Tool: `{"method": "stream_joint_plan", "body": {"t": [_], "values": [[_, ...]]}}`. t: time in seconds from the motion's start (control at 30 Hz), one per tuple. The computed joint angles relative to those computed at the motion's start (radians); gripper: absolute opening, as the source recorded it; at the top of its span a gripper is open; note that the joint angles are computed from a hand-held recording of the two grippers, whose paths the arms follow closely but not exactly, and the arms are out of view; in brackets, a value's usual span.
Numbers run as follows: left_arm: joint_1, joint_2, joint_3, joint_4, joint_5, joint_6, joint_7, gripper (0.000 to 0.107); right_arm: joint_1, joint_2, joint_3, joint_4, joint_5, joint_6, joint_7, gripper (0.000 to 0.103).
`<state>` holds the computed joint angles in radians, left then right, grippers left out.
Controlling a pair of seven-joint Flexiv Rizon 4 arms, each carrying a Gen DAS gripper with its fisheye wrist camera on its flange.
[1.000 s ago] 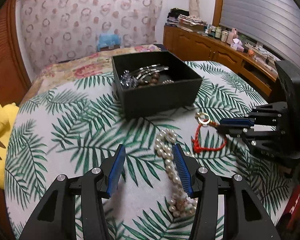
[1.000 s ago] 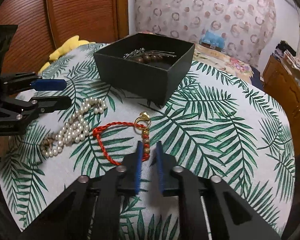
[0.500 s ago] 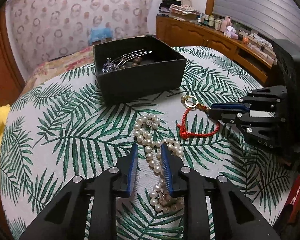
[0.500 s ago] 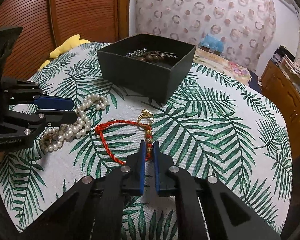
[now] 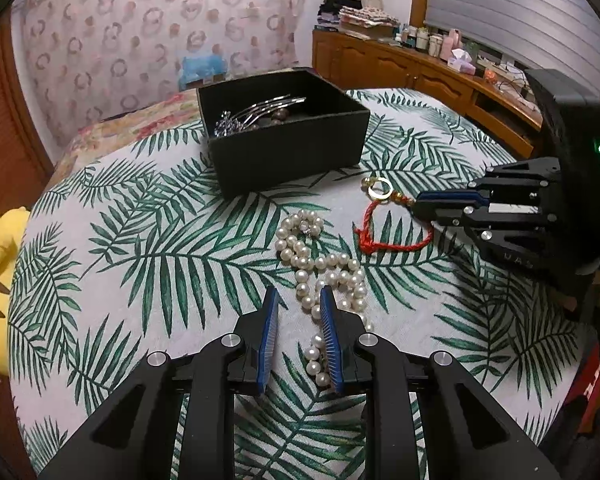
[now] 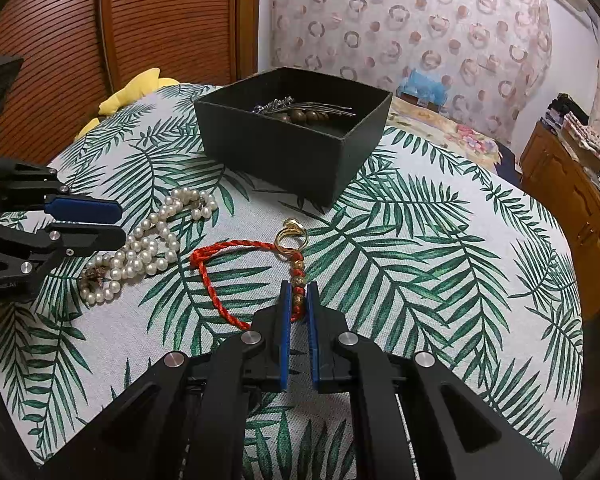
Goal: Organize jewelry
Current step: 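Grasp the red bracelet with gold ring using the right tool while the left grasps the pearl necklace, then lift the pearl necklace with the left tool while the right carries the red bracelet to the box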
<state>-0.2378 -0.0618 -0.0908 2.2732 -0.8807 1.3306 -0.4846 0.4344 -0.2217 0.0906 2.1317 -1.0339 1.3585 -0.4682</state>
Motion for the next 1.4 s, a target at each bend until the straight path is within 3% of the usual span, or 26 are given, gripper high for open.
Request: {"method": "stream_joint_plan", "body": {"t": [0.2,0.27,0.37,0.5,0.67,0.77,0.9,1.4], "values": [[0.008,-0.025,-0.004,-0.031,0.034,-0.021,-0.023,0.02,-0.001,0.0,0.0,0.0,0.001,0.0,-0.002,0.009],[0.005,-0.046,0.011,-0.047,0.117,-0.009,-0.083,0.018,0.0,0.0,0.0,0.0,0.0,0.001,0.0,0.009],[0.025,-0.054,-0.015,-0.046,0.096,0.007,-0.067,0.008,0.0,0.0,0.0,0.0,0.001,0.0,-0.001,0.009],[0.034,-0.053,-0.027,-0.046,0.068,0.004,-0.052,0.007,-0.001,0.0,0.0,0.0,0.001,0.003,0.0,0.009],[0.004,-0.003,-0.053,-0.033,-0.188,0.025,0.106,0.007,0.001,-0.001,-0.006,0.003,-0.014,0.028,0.004,0.008],[-0.034,0.026,-0.037,-0.04,-0.272,0.022,0.166,0.007,0.0,0.009,-0.017,0.01,-0.08,0.05,0.061,0.008],[-0.068,0.051,-0.015,-0.055,-0.307,0.019,0.202,0.007,-0.009,0.03,-0.019,0.012,-0.154,0.079,0.131,0.008],[-0.133,0.107,0.009,-0.114,-0.423,0.042,0.305,0.007,-0.057,0.113,0.041,-0.015,-0.192,0.061,0.13,0.008]]}}
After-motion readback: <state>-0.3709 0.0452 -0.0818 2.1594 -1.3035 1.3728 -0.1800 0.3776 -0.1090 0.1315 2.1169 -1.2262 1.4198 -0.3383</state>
